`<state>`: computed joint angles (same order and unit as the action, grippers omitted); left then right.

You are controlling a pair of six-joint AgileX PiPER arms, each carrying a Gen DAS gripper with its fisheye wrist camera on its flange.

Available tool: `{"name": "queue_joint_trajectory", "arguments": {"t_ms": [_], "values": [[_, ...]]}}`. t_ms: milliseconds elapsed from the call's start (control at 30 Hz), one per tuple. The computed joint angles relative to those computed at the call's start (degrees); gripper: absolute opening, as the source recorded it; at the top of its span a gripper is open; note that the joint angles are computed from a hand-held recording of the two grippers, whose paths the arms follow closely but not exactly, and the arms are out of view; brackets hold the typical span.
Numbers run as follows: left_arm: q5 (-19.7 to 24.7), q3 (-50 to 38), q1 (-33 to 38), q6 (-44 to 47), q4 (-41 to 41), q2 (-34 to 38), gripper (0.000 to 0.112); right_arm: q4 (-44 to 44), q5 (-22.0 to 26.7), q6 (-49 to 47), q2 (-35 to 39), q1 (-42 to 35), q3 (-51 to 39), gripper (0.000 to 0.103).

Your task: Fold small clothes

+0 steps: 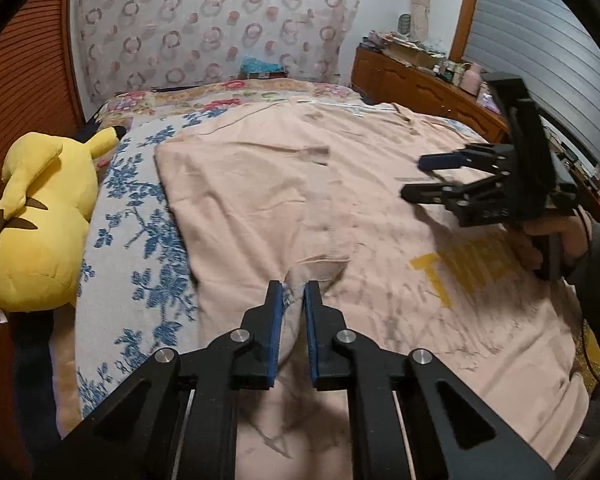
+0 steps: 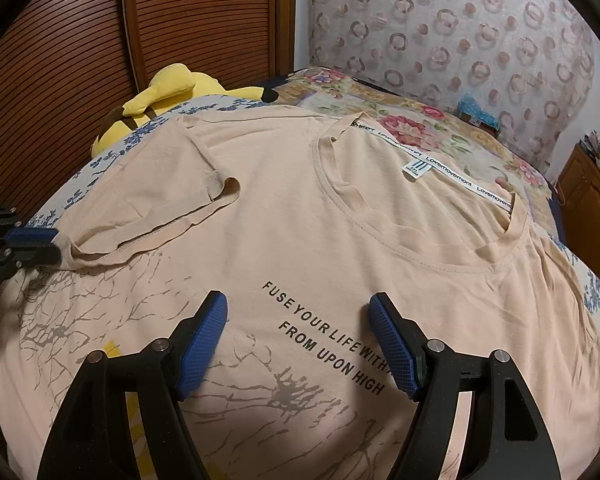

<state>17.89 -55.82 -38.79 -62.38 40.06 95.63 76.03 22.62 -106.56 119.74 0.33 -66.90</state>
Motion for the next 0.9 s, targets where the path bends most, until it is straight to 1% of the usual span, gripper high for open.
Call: {"name": "queue_joint_trajectory", "arguments": {"t_ms": [100, 167, 233, 267, 333, 367, 400, 667, 733, 767, 833, 900], "values": [[1.07, -0.07, -1.84, 0.20, -0.34, -0.76, 0.012, 0.06, 0.00, -0.13, -0.01, -0.05, 0.03, 0.075], [0.54, 0.46, -2.79, 1.03, -1.05, -1.83, 0.012, 0.01, 0.04, -0.12, 0.00, -0.09, 0.00, 0.075], [0.31, 1.05, -3.49, 0.51, -0.92, -2.91, 0.020, -0.08, 0.08, -0.05, 0.01, -0.10, -0.03, 0.075], [0.42, 1.31, -3.71, -0.39, -0.11, -3.34, 0.022, -0.13, 0.11, -0.03, 0.01, -0.13, -0.04, 0.075], [0.94, 1.91, -4.13, -4.29, 3.50, -4.23, 0.035, -0.11, 0.10, -0.07, 0.00, -0.13, -0.02, 0.075], [0.87, 1.99, -3.94, -5.17, 4.29, -4.40, 0.038, -0.13, 0.11, -0.07, 0.00, -0.14, -0.03, 0.075], [0.80, 2.10, -3.75, -6.07, 5.01, -4.51, 0.043, -0.18, 0.15, -0.02, 0.01, -0.17, -0.05, 0.075], [2.07, 0.83, -1.30, -7.22, 4.40, -2.26, 0.044, -0.77, 0.24, 0.46, -1.07, -1.35, 1.16, 0.075], [1.88, 0.61, -1.41, -7.81, 5.12, -1.96, 0.046, 0.06, 1.13, -0.99, -2.23, -3.14, 2.69, 0.075], [2.20, 0.37, -1.76, -8.51, 5.79, -1.76, 0.047, 1.75, 2.21, -3.24, -3.20, -4.70, 3.99, 0.075], [3.16, -0.17, -2.73, -10.94, 8.23, -1.41, 0.062, 2.57, 4.73, -4.98, -5.34, -8.17, 5.98, 0.075], [3.68, -0.77, -3.42, -12.91, 10.06, -1.21, 0.070, 3.21, 7.55, -6.85, -7.79, -12.49, 8.00, 0.075]]}}
